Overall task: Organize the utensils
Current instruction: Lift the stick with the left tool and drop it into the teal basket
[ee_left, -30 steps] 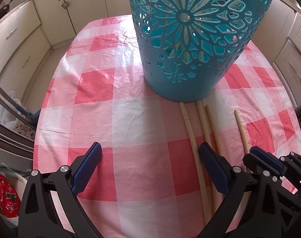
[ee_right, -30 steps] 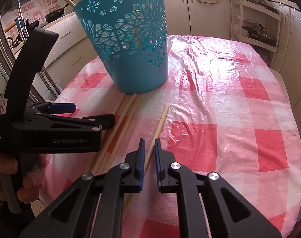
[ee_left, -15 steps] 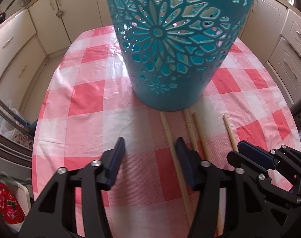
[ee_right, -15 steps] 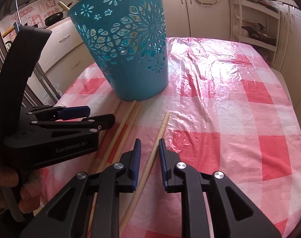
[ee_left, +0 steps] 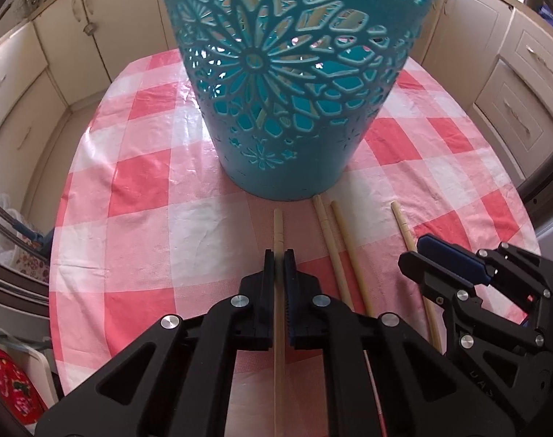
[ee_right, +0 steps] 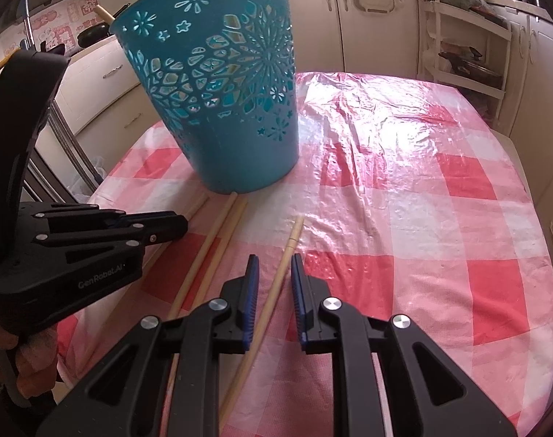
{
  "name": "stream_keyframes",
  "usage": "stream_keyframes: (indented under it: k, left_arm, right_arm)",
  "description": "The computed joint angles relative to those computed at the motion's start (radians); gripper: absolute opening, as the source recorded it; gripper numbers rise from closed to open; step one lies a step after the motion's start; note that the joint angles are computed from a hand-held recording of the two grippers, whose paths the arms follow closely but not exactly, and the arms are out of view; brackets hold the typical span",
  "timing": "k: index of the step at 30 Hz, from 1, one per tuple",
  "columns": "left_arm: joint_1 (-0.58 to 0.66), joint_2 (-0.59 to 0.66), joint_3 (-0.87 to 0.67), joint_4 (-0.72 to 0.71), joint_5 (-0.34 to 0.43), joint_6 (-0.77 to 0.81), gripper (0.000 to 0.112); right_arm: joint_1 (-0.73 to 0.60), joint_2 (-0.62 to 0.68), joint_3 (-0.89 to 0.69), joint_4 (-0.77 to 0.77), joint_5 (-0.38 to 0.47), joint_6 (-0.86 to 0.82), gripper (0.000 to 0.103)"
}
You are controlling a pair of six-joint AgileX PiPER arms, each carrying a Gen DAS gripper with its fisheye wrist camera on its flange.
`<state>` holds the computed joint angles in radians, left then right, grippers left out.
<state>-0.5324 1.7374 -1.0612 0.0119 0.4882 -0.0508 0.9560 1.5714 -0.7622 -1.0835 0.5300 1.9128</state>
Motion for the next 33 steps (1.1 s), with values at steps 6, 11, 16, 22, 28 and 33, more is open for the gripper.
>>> stream_keyframes:
  k: [6,11,16,22,28,33]
  left_arm:
    - [0.069,-0.05,0.036,-0.208,0.039,0.238,0.005]
    - [0.154,-0.149,0.08,-0.402,0.103,0.498,0.005]
    - [0.25,-0.262,0.105,-0.618,0.214,0.727,0.005]
    - [0.355,-0.369,0.098,-0.798,0.384,0.846,0.005]
    - [0.46,-0.422,0.03,-0.878,0.501,0.861,0.005]
    - [0.51,-0.438,-0.052,-0.899,0.529,0.837,0.005]
  right_arm:
    - [0.003,0.012,-0.017,0.026,0.014,-0.042,0.017]
    - [0.009,0.018,-0.024,0.03,0.026,-0.048,0.017]
    - [0.013,0.018,-0.025,0.027,0.031,-0.044,0.017]
    - [0.018,0.018,-0.023,0.021,0.035,-0.038,0.017]
    - [0.019,0.02,-0.025,0.022,0.038,-0.04,0.017]
    - [0.022,0.021,-0.027,0.022,0.041,-0.042,0.017]
